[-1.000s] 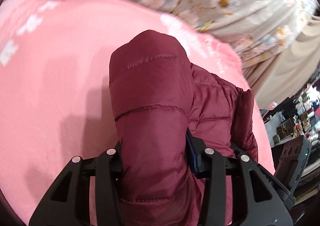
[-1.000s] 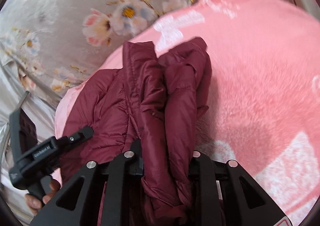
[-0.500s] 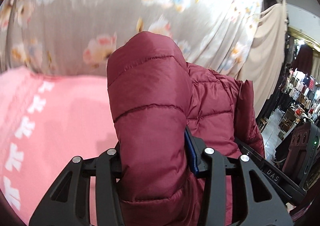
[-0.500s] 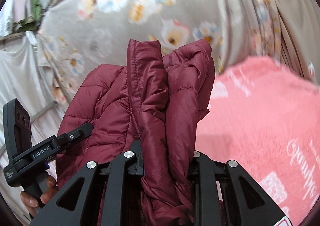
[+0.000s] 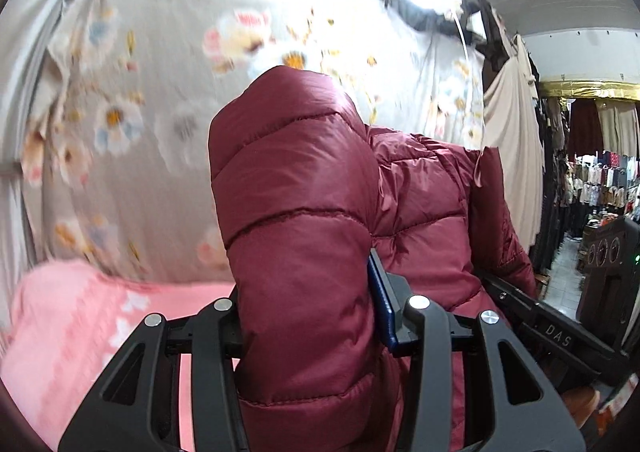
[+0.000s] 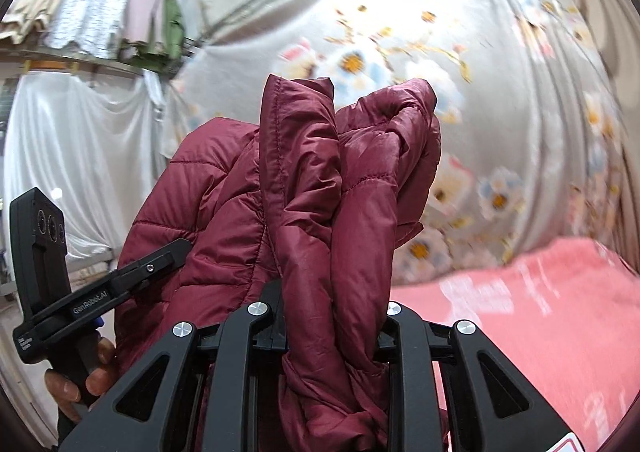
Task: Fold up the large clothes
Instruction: 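Lift the bundle end with both tools and fold it over the rest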
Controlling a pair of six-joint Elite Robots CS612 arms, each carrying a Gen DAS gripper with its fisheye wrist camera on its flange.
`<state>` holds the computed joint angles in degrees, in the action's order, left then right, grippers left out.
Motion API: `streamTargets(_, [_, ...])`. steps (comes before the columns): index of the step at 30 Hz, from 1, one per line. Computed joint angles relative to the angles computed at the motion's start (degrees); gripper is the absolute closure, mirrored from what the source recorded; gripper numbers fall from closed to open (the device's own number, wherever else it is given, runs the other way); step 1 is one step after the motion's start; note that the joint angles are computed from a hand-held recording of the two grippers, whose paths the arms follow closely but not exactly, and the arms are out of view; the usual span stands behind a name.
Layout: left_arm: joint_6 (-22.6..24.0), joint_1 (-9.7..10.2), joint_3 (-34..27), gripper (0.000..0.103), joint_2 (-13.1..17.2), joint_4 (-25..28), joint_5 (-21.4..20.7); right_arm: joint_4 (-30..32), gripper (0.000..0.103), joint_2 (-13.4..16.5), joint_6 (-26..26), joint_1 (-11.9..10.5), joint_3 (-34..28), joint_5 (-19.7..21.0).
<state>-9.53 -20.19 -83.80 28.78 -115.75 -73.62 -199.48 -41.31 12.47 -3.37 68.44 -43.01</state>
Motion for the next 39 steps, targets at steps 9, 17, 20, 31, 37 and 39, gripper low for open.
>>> streamTargets(9, [3.3,3.16,1.4,0.060,-0.3,-5.2,-0.3,0.9,0.082,5.9,2.0,2.8,-10.5,1.3])
streamTargets(17, [-0.5,6.89,7.0,0.060,-0.4,-2.8,-3.2,14.1,0.082,12.0,-1.6,5.4,-19.2,-0.4])
streamTargets(20, [-2.2,7.94,9.4,0.060,-0.5,-1.7,-4.4,18.8,0.082,14.4,-3.4,6.1,-22.3,-1.8])
streamTargets(31, [-6.4,10.62,17.4,0.060,-1.0,-0.2,-8.6,35.2,0.082,23.1,-7.1,8.0,-35.5,-6.2])
streamTargets(37, [-8.4,11.96,21.3,0.060,-1.1,1.8,-10.6,44.9,0.082,28.2,-8.9,9.0,-43.4,-8.5])
streamTargets(39, [-9.0,12.32,22.5,0.060,-1.1,2.4,-11.3,47.6,0.082,29.8,-9.7,9.3,-45.9,-9.1])
